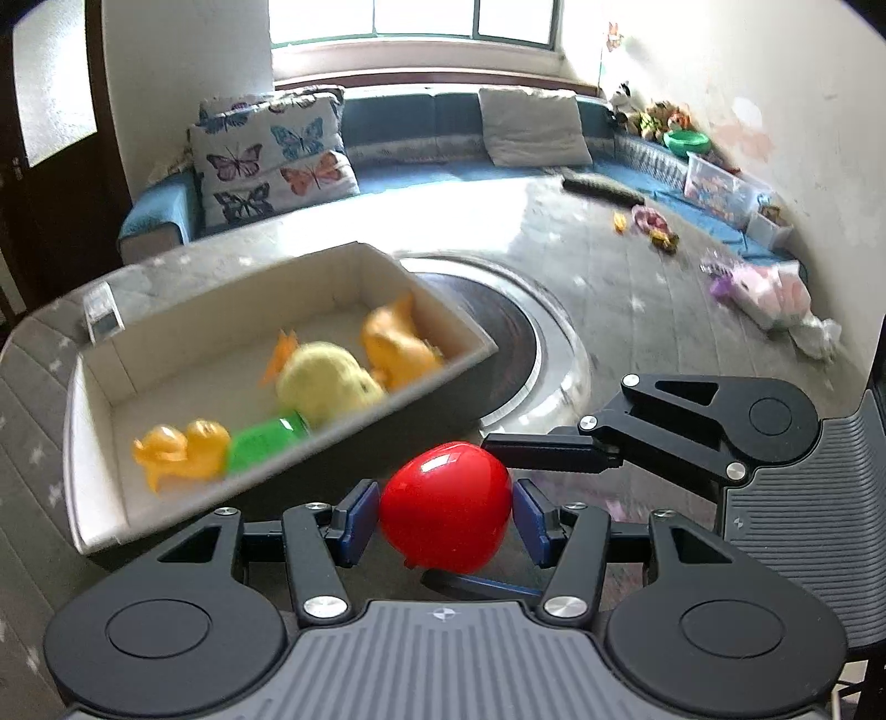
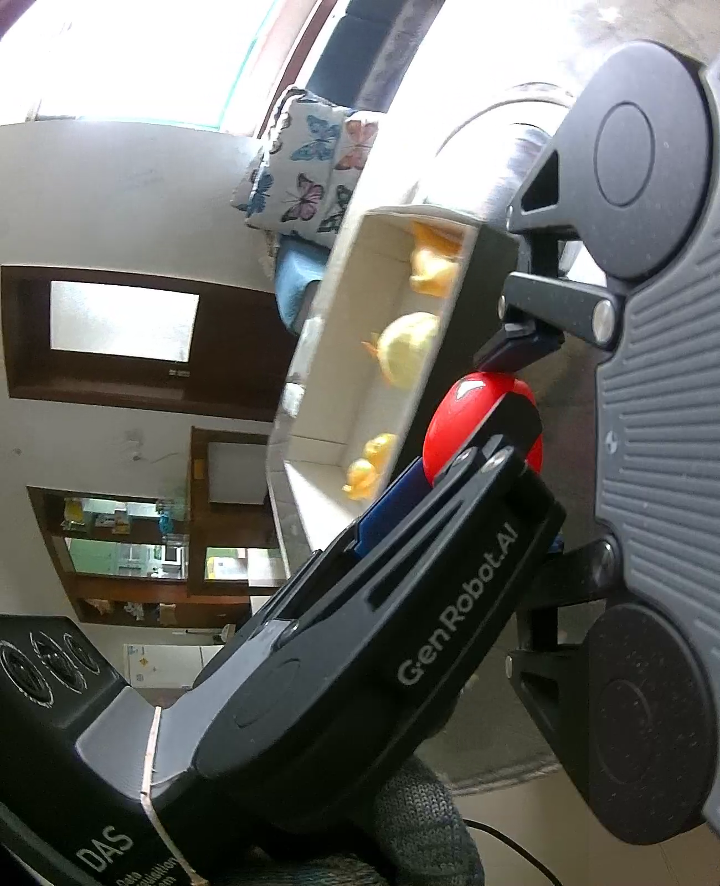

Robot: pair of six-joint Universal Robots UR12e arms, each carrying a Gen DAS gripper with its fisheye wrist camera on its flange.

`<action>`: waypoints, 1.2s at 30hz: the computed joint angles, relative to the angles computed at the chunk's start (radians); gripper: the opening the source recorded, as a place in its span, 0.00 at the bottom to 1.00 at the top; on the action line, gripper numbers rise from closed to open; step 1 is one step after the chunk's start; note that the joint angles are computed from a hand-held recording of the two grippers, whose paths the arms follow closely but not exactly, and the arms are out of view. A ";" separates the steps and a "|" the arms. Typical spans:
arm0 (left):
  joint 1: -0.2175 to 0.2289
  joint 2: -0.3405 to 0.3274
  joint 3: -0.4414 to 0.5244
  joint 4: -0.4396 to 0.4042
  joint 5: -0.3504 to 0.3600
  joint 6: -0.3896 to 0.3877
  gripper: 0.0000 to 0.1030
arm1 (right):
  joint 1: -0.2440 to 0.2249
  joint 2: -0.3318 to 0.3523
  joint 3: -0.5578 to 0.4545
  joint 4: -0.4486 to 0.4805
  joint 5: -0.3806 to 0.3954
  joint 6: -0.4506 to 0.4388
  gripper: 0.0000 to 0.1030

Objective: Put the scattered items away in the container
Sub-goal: 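Lift the red ball with the left gripper and carry it over the box, then lower the red ball into the box and open the left gripper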

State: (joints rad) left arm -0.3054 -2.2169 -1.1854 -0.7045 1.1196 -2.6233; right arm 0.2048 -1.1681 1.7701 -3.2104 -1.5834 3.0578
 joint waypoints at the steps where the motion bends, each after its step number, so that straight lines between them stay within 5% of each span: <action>1: 0.001 -0.007 0.013 -0.001 0.000 -0.005 0.55 | -0.003 0.005 -0.011 0.002 0.004 -0.005 0.55; 19: 0.019 -0.165 0.306 -0.139 0.039 -0.074 0.55 | -0.037 0.121 -0.223 0.135 0.109 -0.054 0.55; 36: 0.021 -0.228 0.411 -0.259 0.063 -0.090 0.55 | -0.059 0.158 -0.275 0.239 0.187 -0.070 0.55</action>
State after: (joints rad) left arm -0.2846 -2.4447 -0.7746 -0.9638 1.1822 -2.7130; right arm 0.1454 -1.0104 1.4950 -2.9717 -1.3960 2.9879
